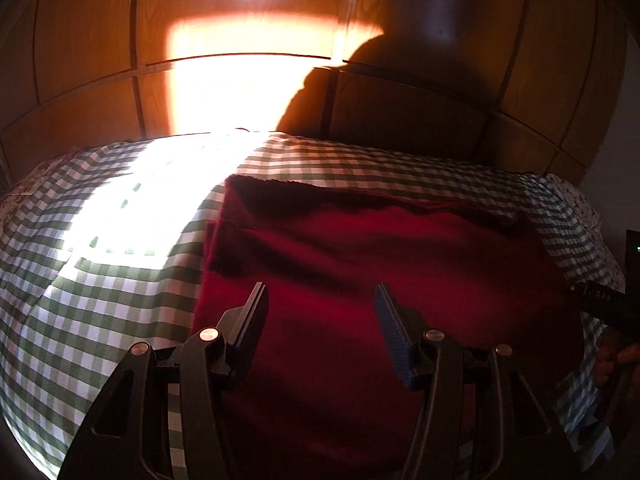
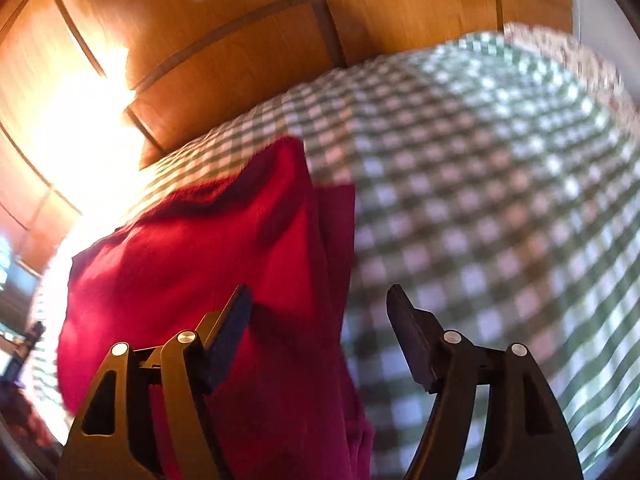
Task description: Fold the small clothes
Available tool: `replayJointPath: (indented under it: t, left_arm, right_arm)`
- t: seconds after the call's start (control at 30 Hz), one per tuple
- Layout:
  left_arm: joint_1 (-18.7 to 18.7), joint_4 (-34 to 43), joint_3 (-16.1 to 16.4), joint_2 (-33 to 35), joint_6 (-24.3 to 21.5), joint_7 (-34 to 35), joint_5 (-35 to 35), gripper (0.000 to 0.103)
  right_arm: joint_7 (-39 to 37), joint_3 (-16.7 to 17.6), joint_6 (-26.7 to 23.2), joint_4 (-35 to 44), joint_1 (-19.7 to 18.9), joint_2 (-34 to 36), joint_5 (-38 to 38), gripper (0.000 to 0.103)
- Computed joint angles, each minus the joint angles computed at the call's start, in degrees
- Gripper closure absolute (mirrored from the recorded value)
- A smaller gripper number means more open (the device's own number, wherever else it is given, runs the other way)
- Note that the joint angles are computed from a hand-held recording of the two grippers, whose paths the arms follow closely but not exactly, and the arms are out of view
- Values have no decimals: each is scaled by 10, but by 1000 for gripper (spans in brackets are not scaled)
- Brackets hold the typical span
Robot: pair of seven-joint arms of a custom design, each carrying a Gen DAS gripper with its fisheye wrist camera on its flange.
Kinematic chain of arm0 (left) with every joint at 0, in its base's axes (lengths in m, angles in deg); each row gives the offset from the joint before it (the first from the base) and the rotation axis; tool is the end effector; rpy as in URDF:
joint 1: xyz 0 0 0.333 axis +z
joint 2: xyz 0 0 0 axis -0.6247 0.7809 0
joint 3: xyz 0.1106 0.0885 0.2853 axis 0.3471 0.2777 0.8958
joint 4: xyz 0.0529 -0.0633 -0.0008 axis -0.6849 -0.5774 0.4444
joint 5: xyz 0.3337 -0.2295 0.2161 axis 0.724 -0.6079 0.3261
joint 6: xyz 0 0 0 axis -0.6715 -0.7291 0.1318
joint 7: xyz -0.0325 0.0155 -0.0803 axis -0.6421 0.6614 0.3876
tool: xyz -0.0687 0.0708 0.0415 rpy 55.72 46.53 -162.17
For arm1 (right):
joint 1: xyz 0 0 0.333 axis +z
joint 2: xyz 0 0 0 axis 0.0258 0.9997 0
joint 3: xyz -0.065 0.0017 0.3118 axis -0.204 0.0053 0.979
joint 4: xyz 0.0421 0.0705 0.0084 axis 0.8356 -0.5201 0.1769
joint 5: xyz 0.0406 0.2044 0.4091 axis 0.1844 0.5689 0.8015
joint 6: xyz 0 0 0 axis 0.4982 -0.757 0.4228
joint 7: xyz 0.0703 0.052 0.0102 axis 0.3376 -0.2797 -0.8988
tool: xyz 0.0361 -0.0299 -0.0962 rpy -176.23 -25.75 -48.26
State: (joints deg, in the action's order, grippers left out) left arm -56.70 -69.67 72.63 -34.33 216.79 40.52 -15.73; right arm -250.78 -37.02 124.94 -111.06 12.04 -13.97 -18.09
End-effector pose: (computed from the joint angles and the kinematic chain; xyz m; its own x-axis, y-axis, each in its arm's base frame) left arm 0.4729 -0.3290 0.4174 -0.3815 -0.9131 0.1440 -0.7023 0.1850 -0.6874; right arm 0.3813 0.2833 0.3781 -0.3340 -0.8893 -0.3124 -0.6361 0.4573 -0.6215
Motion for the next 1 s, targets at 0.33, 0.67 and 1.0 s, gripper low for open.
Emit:
replayJointPath:
  t: [0.33, 0.67, 1.0]
  left_arm:
    - [-50, 42, 1, 66, -59, 113, -112, 47]
    - [-70, 0, 34, 1, -51, 282, -348, 47]
    - [-74, -68, 124, -81, -50, 387, -514, 48]
  right_arm:
    - [29, 61, 163, -48, -42, -8, 26, 52]
    - [-57, 152, 142, 56, -95, -10, 44, 78]
    - [-124, 232, 39, 318, -116, 239, -109, 79]
